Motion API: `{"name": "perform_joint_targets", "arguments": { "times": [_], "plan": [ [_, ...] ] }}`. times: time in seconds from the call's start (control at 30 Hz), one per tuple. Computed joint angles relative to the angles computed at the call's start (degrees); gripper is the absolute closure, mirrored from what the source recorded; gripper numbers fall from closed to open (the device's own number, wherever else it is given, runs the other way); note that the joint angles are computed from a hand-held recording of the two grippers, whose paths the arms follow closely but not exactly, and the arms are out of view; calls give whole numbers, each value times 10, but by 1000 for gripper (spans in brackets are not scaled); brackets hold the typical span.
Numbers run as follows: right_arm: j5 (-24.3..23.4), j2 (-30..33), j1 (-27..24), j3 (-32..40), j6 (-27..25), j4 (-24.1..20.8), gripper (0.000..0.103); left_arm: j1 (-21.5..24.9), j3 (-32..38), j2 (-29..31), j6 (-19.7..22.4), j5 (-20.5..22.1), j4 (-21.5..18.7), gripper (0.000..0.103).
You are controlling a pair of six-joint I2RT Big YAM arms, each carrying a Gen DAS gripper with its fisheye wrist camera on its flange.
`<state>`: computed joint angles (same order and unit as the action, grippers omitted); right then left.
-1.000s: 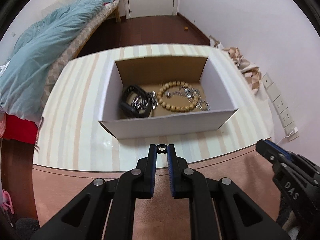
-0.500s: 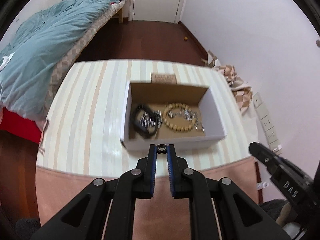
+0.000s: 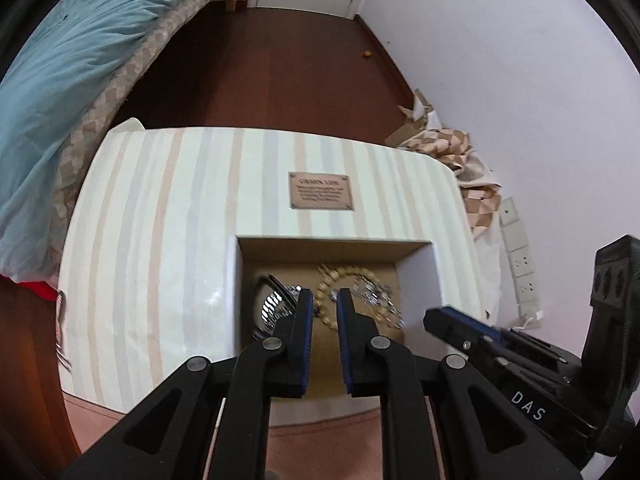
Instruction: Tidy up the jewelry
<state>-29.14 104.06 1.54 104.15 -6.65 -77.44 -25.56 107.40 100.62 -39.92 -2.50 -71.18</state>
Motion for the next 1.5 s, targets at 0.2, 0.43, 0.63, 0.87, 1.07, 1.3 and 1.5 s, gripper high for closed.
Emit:
{"name": "perform_joint_targets", "arguments": {
  "times": [0.2,0.43,0.63,0.87,1.07,1.3,1.5],
  "plan": [
    [-12,-1,-9,5,3,3,72,3,-9,-13,5,-54,-7,28],
    [26,-31,-18,-11,2,18,69,-5,-45,-39,-10,-100,-25,10],
    [153,-87,-2,-67,-34,61,24,-33,-76,-64,-27,-166,-42,1],
    [221,-137,9,-126,-50,88,1,-66,-102,-87,-52,-199,-58,0],
    [229,-176,8,-147,-48,82,1,-90,-100,-107,-75,-219,-77,0],
    [220,-237,0,-145,-46,59,1,-131,-78,-143,-120,-254,-126,0],
    [208,-302,-17,-128,-56,29,1,-184,-28,-165,-160,-310,-192,0]
  ]
}}
